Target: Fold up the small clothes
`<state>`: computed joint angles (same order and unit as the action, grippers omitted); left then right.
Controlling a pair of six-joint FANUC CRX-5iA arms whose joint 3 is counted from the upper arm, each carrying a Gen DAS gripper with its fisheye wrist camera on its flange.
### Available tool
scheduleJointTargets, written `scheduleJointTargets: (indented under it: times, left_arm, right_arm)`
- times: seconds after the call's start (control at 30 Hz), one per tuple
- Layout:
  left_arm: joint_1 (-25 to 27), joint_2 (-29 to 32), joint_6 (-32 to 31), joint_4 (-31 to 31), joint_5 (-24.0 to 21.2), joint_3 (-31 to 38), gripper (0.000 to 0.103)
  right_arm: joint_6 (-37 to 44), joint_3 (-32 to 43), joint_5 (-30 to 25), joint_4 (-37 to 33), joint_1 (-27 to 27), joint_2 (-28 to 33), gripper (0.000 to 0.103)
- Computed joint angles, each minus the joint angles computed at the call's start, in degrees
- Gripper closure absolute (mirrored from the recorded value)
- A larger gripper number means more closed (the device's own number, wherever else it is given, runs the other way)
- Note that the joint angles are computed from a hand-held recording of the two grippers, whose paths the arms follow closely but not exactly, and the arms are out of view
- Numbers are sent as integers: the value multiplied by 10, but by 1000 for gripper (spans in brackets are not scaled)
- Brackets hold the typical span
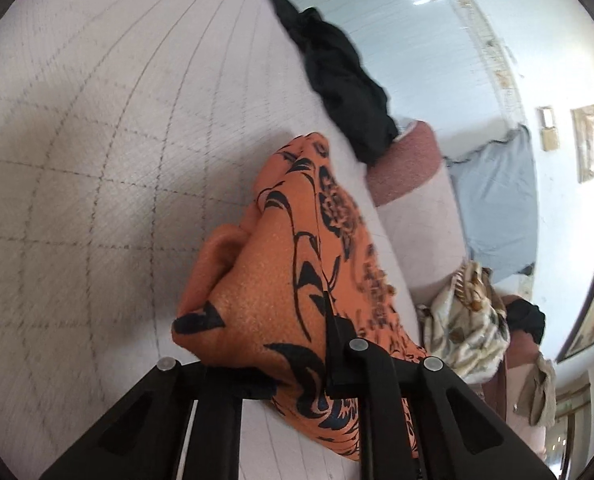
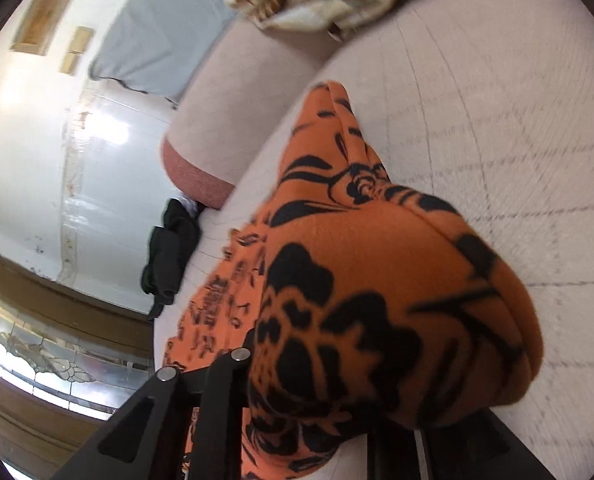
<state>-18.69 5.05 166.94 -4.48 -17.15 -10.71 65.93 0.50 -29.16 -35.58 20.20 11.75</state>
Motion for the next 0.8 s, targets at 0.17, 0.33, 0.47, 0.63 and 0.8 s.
scheduleJointTargets:
  times: [0.17,0.33,0.47,0.63,0.8]
  left_arm:
    - [-38,-39,92,-78,-49,2,87]
    - [-78,-55,87,-68,-122,-14,84]
    - [-55,-86,4,66,-74,-96,81]
    - [-118,-114,106,-133,-266,3,80]
    - [-191,-77,109,-264,-399,110,80]
  right_arm:
    - [-30,-56,32,60,22,-67,84]
    - [-57,-100,-12,78,23,-122,84]
    - [-95,-63,-181,27,-31,-87,72]
    - [-142,-122,-172,112,-16,-176,45]
    - [-131,-179,-103,277,88,-267,49]
